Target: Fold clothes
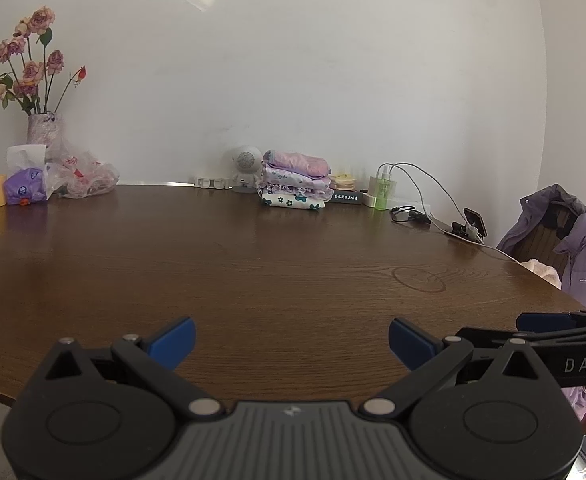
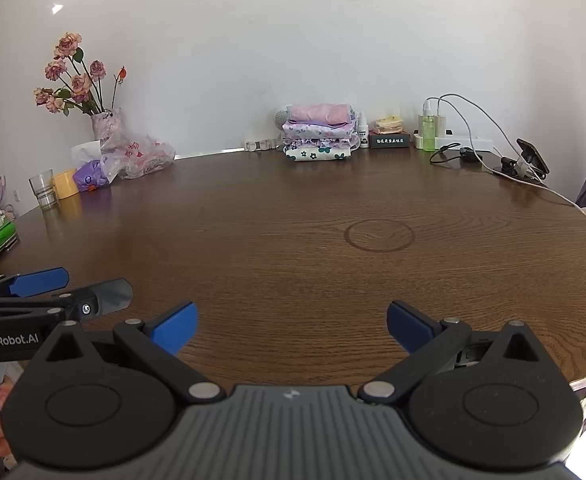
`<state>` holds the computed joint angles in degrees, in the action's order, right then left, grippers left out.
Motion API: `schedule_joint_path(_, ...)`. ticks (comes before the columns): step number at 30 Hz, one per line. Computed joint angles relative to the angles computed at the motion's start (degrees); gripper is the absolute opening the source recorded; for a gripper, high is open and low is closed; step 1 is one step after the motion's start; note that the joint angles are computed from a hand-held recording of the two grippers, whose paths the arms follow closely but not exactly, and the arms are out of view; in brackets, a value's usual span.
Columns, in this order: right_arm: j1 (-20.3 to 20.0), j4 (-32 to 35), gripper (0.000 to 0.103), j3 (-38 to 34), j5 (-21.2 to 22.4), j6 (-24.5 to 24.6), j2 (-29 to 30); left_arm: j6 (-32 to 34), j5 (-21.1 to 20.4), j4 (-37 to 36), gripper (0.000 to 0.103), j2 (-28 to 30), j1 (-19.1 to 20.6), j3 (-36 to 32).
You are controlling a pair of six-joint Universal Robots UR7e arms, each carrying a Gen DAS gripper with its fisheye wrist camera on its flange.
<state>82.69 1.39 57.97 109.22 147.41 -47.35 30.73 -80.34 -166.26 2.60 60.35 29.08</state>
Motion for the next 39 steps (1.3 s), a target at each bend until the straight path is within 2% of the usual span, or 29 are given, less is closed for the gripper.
schedule_joint_path(39,-0.15,0.58,0.103,-0.69,0.01,-0.11,0.15,-0.76,0.28,0.36,0.103,0.04,-0.10,0.00)
